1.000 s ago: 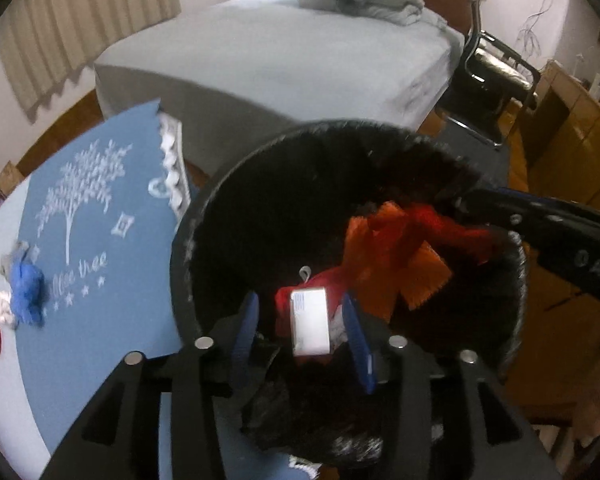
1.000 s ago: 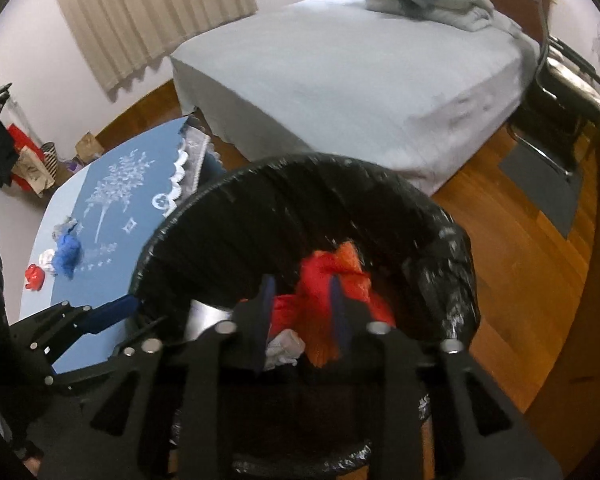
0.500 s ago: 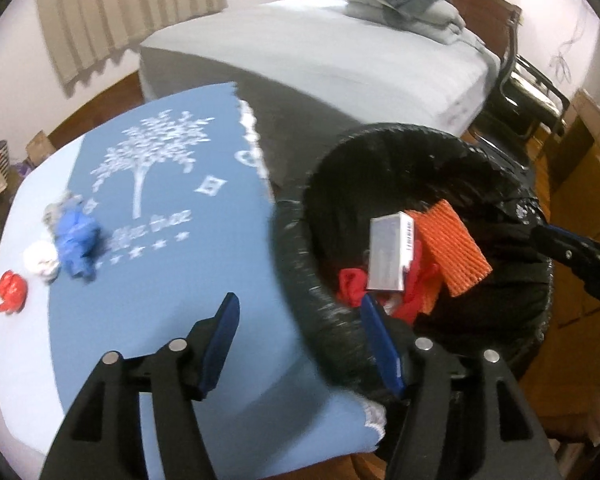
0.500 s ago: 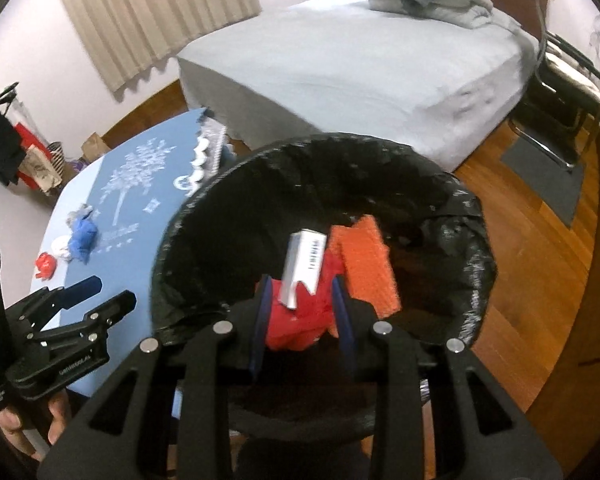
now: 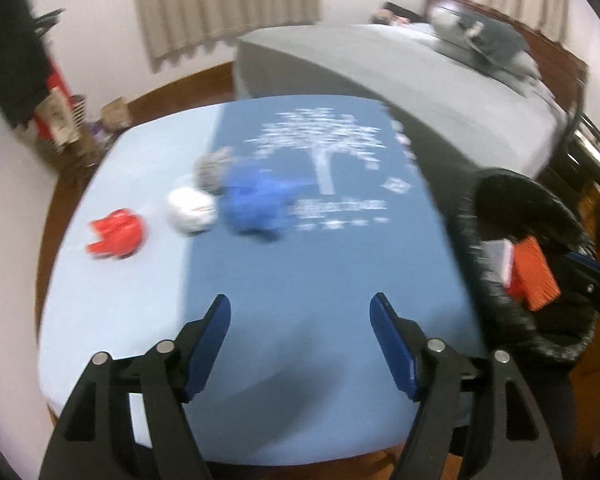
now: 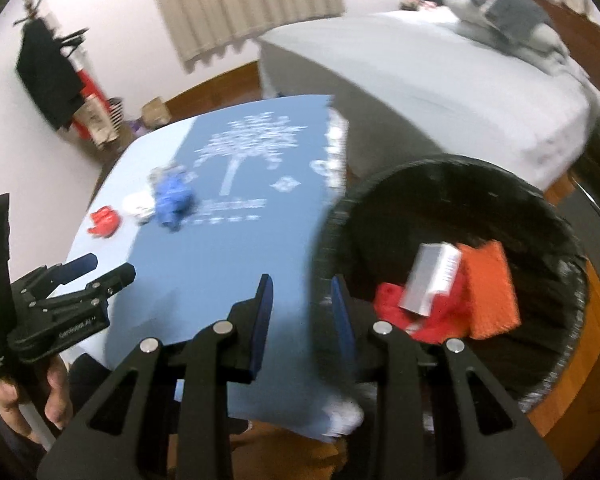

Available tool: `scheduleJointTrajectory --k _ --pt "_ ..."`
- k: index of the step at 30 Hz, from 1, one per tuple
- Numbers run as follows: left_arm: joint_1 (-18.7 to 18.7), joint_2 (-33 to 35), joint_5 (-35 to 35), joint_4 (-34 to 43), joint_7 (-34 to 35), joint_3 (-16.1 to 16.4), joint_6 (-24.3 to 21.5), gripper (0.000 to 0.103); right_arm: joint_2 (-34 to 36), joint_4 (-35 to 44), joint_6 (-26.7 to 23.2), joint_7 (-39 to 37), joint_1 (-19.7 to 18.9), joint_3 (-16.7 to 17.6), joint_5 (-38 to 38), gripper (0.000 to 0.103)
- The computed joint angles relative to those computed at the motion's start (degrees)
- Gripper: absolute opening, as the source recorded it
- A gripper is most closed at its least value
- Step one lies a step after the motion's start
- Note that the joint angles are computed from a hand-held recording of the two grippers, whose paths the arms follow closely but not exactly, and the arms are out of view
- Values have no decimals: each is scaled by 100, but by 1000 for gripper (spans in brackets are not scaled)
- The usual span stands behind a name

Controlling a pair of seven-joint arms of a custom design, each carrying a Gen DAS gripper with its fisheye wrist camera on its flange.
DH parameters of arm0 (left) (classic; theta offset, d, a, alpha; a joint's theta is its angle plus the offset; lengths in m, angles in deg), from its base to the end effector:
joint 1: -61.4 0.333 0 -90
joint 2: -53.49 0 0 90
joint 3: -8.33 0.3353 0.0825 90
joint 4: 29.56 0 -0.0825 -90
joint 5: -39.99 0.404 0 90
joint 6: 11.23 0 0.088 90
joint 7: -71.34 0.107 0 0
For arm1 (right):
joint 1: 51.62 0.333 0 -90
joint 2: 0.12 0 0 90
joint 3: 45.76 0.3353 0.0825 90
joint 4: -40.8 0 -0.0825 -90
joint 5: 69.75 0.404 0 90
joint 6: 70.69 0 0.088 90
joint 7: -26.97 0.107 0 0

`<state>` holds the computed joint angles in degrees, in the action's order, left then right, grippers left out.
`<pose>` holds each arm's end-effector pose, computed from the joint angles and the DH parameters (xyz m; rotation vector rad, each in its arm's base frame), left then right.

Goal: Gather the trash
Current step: 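Move both open tools back toward the plastic bags on the cushion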

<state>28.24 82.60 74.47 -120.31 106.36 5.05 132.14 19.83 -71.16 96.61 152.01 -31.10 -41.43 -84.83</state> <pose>0.6048 -0.4425 0.3928 -1.8122 1.9576 -0.5555 0.6120 0.2967 0.3747 -1.8479 1.7616 -0.3537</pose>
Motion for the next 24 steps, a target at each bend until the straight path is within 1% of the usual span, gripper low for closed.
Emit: scheduleJointTrajectory --k 3,5,8,12,17,20,24 --pt "132 -424 159 -596 -285 145 150 71 280 449 -87 35 235 -16 -152 31" --pt "240 -635 317 -893 -484 183 206 71 500 776 -169 -42 285 89 -110 31" --pt "479 -915 526 -1279 -674 165 295 71 826 1273 -305 -97 448 118 -104 31" --pt "769 -1103 783 -1551 -749 95 422 71 1254 1905 -492 -134 644 109 -83 31" --pt "1096 -1123 869 -1681 -622 35 625 71 1807 2708 -752 -175 857 60 -59 31" --pt "1177 -1035 908 -1632 -551 68 747 71 2148 3174 -939 -179 943 40 -4 31" --pt "1264 -851 768 -1495 -311 124 892 71 2612 3824 -1217 -211 1034 13 72 31"
